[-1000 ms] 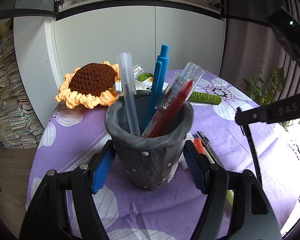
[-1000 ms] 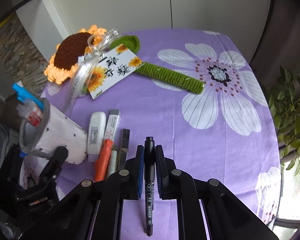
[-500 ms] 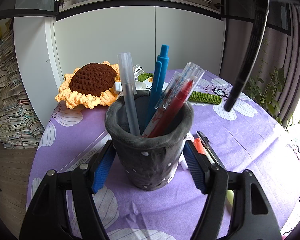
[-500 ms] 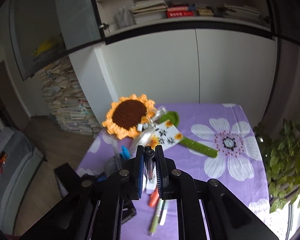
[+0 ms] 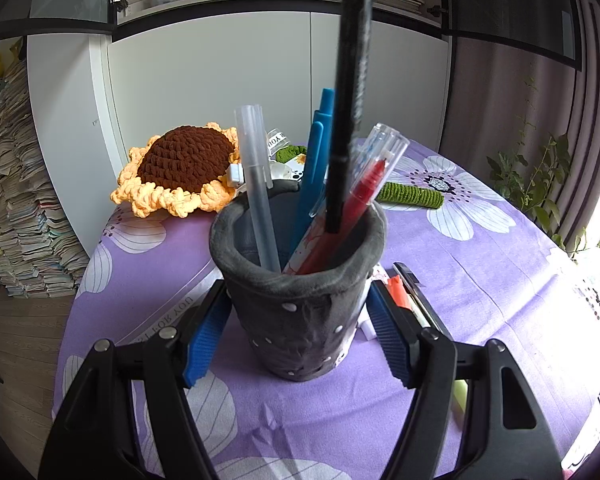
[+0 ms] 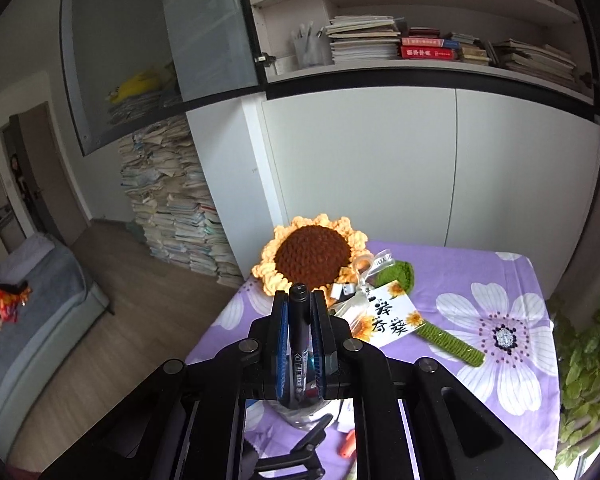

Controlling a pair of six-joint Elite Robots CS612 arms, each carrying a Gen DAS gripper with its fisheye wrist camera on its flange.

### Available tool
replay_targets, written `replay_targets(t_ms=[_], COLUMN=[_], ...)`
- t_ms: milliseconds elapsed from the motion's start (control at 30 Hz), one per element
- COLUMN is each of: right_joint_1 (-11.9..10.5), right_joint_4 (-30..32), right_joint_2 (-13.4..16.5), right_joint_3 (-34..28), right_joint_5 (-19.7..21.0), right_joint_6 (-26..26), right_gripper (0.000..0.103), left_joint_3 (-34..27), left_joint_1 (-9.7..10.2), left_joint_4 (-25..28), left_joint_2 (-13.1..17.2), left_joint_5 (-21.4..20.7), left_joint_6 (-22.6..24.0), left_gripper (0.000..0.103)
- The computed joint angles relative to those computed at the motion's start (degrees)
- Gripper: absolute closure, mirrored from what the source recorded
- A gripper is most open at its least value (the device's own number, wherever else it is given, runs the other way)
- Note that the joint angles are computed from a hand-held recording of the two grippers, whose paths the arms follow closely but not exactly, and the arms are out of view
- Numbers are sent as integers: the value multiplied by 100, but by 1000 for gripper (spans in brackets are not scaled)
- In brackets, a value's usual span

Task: Organize stationery
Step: 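Lower the black marker into the grey cup and release it, then grasp the green patterned pen with the right gripper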

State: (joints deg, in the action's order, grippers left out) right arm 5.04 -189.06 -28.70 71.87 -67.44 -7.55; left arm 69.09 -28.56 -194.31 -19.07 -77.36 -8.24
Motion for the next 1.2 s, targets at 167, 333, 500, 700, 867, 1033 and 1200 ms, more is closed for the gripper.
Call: replay_targets(t_ms=[167,333,500,700,867,1033,1200], right_joint_1=[37,35,-16,-179,-288,-321,-343], right_joint_4=[262,808,1084,790,632,1725,2489], right_joint_2=[254,333,272,73,-60,1,55], right_joint_3=[-302,-421,-352,27,375,381,462], right_joint_5=[68,97,107,222,-230,-572,-405], right_joint_6=[-478,-723,-715,-191,96,39,-57], right_gripper=[91,91,91,69,52,52,61], left_joint_3=[0,-3,-18,-21,-22,-23,-22], left_joint_1=[3,9,4,4,4,3,5], left_joint_4=[6,20,69,74,75,77,76], left_joint_2=[0,3,7,9,9,10,9], left_joint_5=[-3,-16,-31,-34,-33,-33,-35], left_joint_6=[1,-3,-23,-28,-27,-29,-26], left_gripper=[33,33,33,33,33,33,33])
